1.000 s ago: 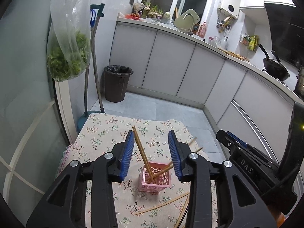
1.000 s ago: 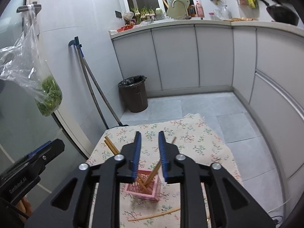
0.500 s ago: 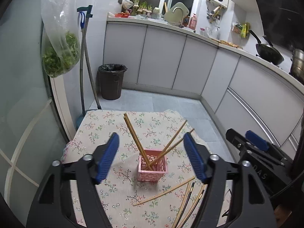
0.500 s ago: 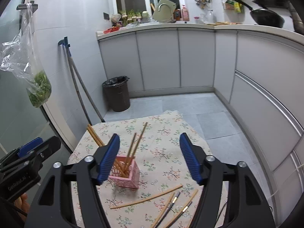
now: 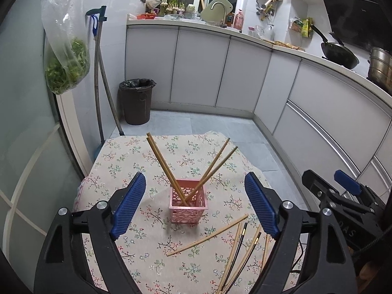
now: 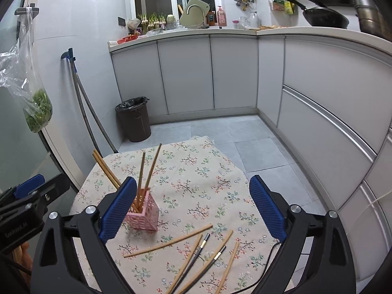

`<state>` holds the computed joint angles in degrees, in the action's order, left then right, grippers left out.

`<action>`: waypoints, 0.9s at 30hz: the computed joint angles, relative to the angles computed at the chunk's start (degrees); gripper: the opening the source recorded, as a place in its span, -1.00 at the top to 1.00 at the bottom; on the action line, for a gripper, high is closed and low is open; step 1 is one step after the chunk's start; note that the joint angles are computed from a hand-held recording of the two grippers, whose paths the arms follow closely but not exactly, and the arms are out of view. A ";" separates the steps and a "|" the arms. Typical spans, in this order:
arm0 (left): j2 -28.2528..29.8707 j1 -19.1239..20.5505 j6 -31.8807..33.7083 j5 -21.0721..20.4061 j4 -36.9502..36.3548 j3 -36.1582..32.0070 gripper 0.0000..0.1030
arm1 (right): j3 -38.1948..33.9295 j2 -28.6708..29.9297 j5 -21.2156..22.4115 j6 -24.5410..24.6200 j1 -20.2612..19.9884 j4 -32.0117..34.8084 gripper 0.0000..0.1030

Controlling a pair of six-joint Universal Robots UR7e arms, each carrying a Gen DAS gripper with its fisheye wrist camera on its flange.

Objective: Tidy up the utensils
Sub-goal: 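Withdraw both open tools from the basket toward the chopstick pile, then grasp a chopstick with the left tool while the right tool grasps another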

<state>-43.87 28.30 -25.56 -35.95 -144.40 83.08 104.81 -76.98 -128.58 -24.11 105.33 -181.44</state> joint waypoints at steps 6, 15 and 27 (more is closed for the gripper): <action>0.70 0.17 0.31 -2.10 2.16 -0.97 -0.81 | 4.78 -6.28 0.81 2.52 -0.90 3.28 -0.82; 6.45 1.33 1.89 -12.19 13.06 -7.43 -0.86 | 13.25 -21.52 4.48 7.52 -4.56 8.34 -0.87; 22.02 8.56 -6.12 -29.30 40.25 -28.59 -0.13 | 8.11 -23.96 16.69 29.75 -21.61 39.01 -0.87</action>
